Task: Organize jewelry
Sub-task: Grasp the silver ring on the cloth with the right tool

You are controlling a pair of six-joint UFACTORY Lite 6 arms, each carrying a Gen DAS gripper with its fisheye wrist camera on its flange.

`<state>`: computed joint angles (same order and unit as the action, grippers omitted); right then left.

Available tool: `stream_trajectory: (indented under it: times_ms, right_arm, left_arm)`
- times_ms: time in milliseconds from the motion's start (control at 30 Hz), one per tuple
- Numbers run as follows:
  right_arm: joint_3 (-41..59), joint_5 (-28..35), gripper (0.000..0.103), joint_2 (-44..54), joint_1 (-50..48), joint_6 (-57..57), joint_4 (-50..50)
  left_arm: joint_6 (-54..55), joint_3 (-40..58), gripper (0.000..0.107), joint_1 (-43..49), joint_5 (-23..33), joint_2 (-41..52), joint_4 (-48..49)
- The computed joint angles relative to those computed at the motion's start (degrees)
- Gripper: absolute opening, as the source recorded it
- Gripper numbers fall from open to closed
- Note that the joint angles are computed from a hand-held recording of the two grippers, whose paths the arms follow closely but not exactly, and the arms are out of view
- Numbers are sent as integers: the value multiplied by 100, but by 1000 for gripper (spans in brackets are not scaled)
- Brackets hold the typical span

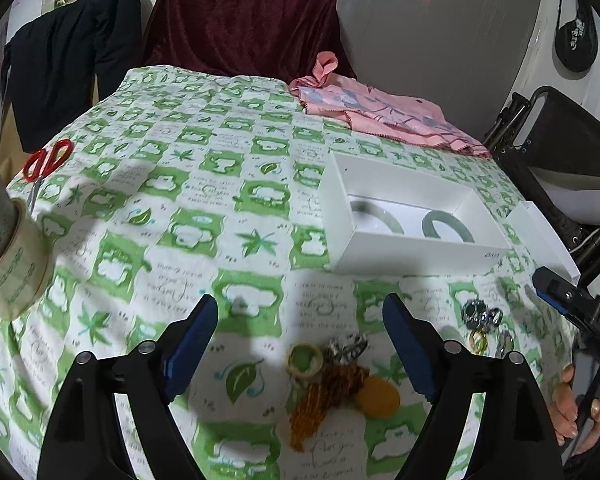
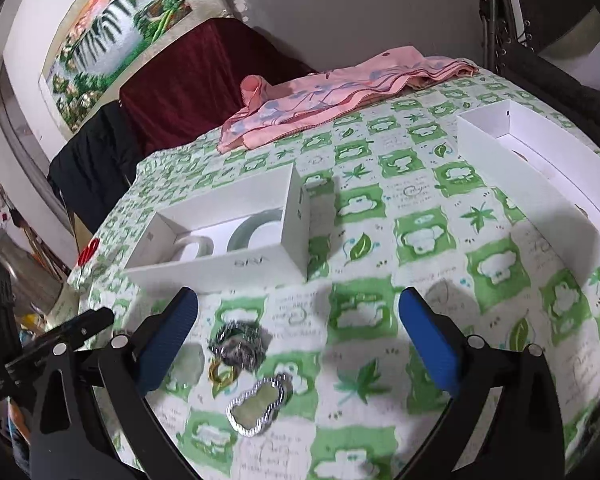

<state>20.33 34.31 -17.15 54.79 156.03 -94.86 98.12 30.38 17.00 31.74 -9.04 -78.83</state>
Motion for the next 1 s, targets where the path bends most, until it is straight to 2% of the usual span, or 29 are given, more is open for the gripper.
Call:
stream_trajectory:
  times_ms: [300,500,567,667,800,900,1000]
  right_arm:
    - [448,760,96,607,1116,-837,1139]
    - [1463,1381,95,1710,1672,-2160,1953]
    - [1684,1447,81,1928,1768,-2447,2006]
    - [1645,1031,66,1905,1528,-2522,1866]
    - [1479,612,61,1754,1224,-2365,1623]
    - [1655,622,57,1924,1159,-2659,1686]
    - [1873,542,48,2139,1094,-3023,1769]
  left_arm:
    - [-25,-432,90,405,-107,-400,218]
    - [-66,-597,93,555,-189,-578,329]
    - [-67,-605,93,568,-195,-591,337]
    - [-42,-629,93,577,-195,-617,374]
    - [-27,-667,94,502,-250,-669,396]
    - [-69,-663,94,420,-296,-661,412]
    - [-91,-623,94,407,-293,-604,412]
